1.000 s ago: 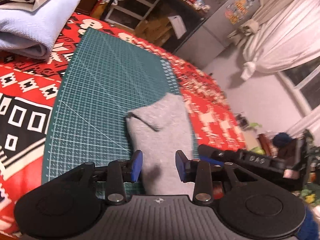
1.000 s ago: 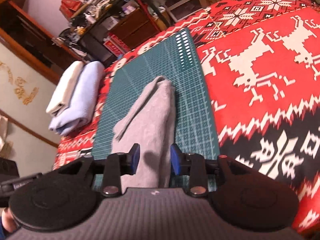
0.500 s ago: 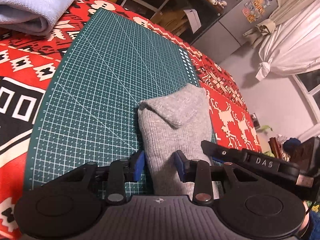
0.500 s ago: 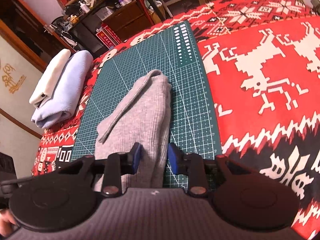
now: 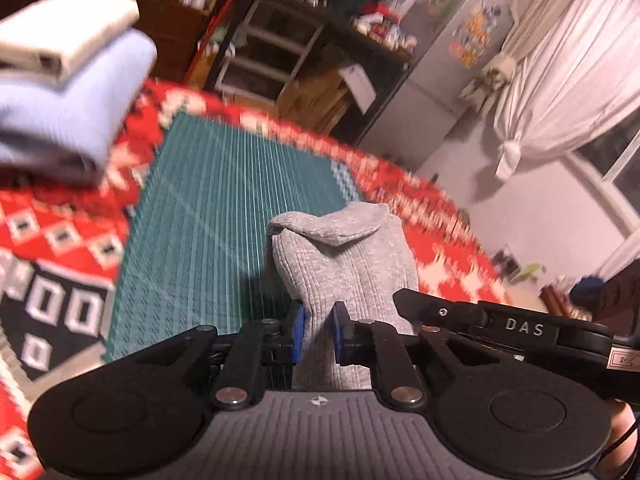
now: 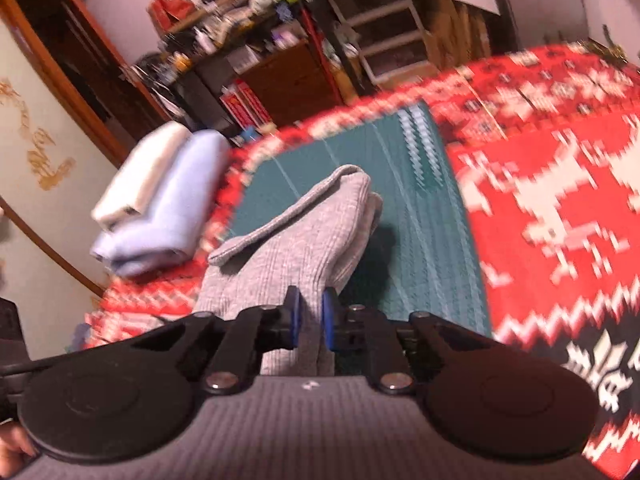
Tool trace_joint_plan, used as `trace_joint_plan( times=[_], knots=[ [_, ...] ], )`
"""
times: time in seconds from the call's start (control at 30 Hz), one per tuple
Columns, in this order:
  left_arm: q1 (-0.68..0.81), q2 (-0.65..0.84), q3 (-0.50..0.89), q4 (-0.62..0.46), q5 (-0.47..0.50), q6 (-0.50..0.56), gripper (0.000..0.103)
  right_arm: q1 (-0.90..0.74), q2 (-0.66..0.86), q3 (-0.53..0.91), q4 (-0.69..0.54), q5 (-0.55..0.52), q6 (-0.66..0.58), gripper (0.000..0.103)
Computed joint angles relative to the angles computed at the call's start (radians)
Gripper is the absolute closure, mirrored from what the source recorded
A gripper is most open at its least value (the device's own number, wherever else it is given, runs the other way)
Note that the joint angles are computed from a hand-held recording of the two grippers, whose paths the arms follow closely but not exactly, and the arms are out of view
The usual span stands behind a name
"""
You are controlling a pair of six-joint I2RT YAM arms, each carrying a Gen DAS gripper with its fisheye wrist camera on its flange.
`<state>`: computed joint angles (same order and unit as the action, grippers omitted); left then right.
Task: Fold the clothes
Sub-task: 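Grasp the folded grey shirt end with both grippers and lift it, then carry the grey shirt with both grippers onto the folded towel stack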
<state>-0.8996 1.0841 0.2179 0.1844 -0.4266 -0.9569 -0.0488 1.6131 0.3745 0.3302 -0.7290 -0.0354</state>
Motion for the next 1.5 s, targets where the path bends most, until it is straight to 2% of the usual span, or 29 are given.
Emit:
trace_joint_plan(
  times=[0.1, 0.17, 0.3, 0.37, 0.43, 0.57, 0.63, 0.73, 0.83, 0.93, 1.07, 1.37, 1.47, 1.5],
  knots=[
    [0.091, -0.257, 0.009, -0.199, 0.035, 0.079, 0.089, 0.061, -0.116, 0.031, -0.058, -0.023, 0.082, 0.091],
    [0.206, -0.4, 0.042, -0.332, 0.099, 0.154, 0.089, 0.128, -0.174, 0.072, -0.083, -0.012, 0.163, 0.091],
    [0.585, -0.514, 0.151, -0.493, 0.364, 0.353, 0.089, 0.309, -0.175, 0.219, -0.098, 0.065, 0.312, 0.091],
    [0.81, -0.487, 0.225, -0.541, 0.534, 0.476, 0.089, 0.403, -0.125, 0.326, -0.109, 0.122, 0.37, 0.091],
    [1.013, -0.391, 0.318, -0.56, 0.674, 0.617, 0.089, 0.489, -0.052, 0.45, -0.122, 0.174, 0.419, 0.09],
    [1.297, -0.135, 0.513, -0.555, 0.862, 0.843, 0.089, 0.627, 0.128, 0.722, -0.149, 0.271, 0.501, 0.09],
    [1.382, 0.004, 0.611, -0.55, 0.921, 0.899, 0.089, 0.676, 0.225, 0.863, -0.174, 0.315, 0.524, 0.09],
    [1.447, 0.186, 0.753, -0.558, 0.945, 0.984, 0.089, 0.725, 0.404, 1.107, -0.224, 0.357, 0.567, 0.09],
    [1.471, 0.327, 0.852, -0.55, 0.928, 1.04, 0.089, 0.754, 0.576, 1.314, -0.256, 0.385, 0.614, 0.091],
    [1.472, 0.44, 0.916, -0.544, 0.888, 1.082, 0.089, 0.775, 0.753, 1.534, -0.31, 0.402, 0.66, 0.091],
    [1.469, 0.545, 0.934, -0.503, 0.847, 1.114, 0.089, 0.785, 0.948, 1.764, -0.379, 0.412, 0.688, 0.091],
    [1.452, 0.634, 0.913, -0.418, 0.786, 1.155, 0.086, 0.772, 1.241, 2.119, -0.482, 0.387, 0.707, 0.089],
    [1.462, 0.633, 0.906, -0.407, 0.787, 1.135, 0.077, 0.767, 1.285, 2.162, -0.478, 0.377, 0.696, 0.084],
    [1.469, 0.627, 0.899, -0.398, 0.791, 1.131, 0.076, 0.764, 1.284, 2.151, -0.463, 0.374, 0.7, 0.078]
  ],
)
